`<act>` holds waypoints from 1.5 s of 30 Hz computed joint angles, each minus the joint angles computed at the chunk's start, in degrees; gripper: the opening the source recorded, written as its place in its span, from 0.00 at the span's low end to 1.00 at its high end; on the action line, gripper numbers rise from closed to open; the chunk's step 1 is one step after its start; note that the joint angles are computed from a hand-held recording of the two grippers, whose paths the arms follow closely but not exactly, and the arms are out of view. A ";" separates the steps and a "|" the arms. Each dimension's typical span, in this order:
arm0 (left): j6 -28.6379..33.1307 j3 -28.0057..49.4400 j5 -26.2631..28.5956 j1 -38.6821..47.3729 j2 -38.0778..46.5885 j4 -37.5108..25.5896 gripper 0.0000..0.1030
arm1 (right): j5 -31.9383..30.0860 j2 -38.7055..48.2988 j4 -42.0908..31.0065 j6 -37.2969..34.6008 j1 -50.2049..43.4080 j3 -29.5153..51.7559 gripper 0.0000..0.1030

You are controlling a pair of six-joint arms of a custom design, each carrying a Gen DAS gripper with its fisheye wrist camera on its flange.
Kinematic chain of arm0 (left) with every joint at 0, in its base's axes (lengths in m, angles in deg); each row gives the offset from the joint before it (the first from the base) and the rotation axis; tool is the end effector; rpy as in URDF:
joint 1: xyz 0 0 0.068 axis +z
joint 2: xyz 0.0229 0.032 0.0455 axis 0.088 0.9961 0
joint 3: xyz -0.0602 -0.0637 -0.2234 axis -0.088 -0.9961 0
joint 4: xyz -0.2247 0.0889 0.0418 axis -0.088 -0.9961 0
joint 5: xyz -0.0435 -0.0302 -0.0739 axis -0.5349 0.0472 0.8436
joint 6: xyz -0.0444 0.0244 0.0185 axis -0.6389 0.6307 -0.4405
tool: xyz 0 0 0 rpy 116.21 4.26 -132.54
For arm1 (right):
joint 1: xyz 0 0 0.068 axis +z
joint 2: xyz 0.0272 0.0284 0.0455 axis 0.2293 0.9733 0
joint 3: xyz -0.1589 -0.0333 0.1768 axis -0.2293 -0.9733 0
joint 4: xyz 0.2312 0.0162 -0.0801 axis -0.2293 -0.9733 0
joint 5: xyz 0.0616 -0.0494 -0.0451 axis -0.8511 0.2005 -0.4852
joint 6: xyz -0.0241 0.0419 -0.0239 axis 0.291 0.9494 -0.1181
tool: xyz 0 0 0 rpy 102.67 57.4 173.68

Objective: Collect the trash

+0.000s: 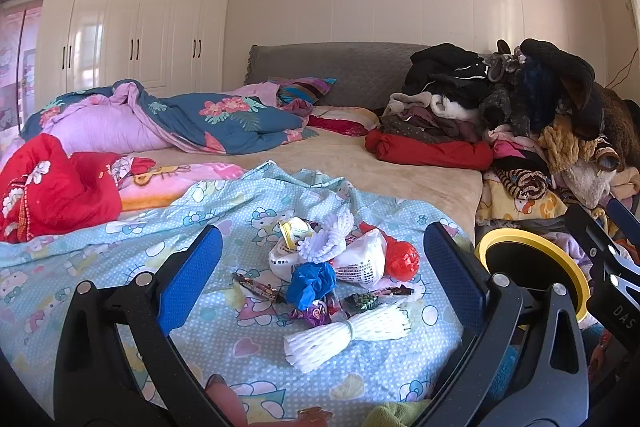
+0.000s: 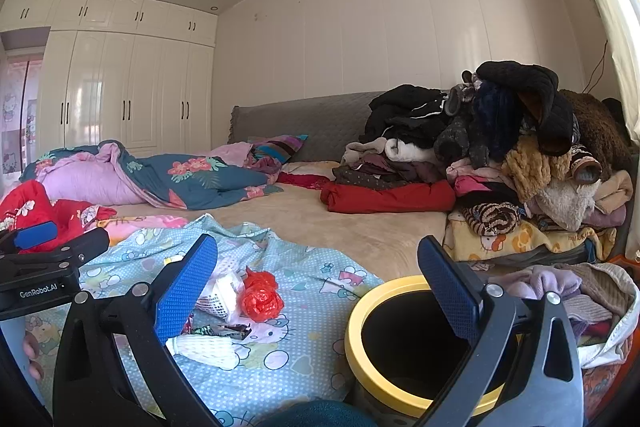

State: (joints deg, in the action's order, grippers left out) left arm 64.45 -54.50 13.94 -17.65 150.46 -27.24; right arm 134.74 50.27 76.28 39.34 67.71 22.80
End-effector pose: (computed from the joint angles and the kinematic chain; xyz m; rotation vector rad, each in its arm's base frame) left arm 0.2360 -0.0849 0.1628 -0.0399 1.8911 -0.0422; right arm 0.2062 0.2397 0.1462 -0.0070 1.6995 0.0282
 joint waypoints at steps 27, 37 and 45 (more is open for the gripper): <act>-0.26 -0.48 -0.14 -0.30 -0.86 -0.48 0.90 | -0.53 1.17 -0.54 0.71 0.01 1.00 0.94; -0.88 -0.28 -0.15 -0.60 -1.07 -1.32 0.90 | -1.66 2.20 -1.26 1.66 -0.10 1.80 0.94; -3.46 0.54 5.63 5.05 -0.85 -3.14 0.90 | -9.07 4.32 -6.83 1.99 -1.53 7.49 0.94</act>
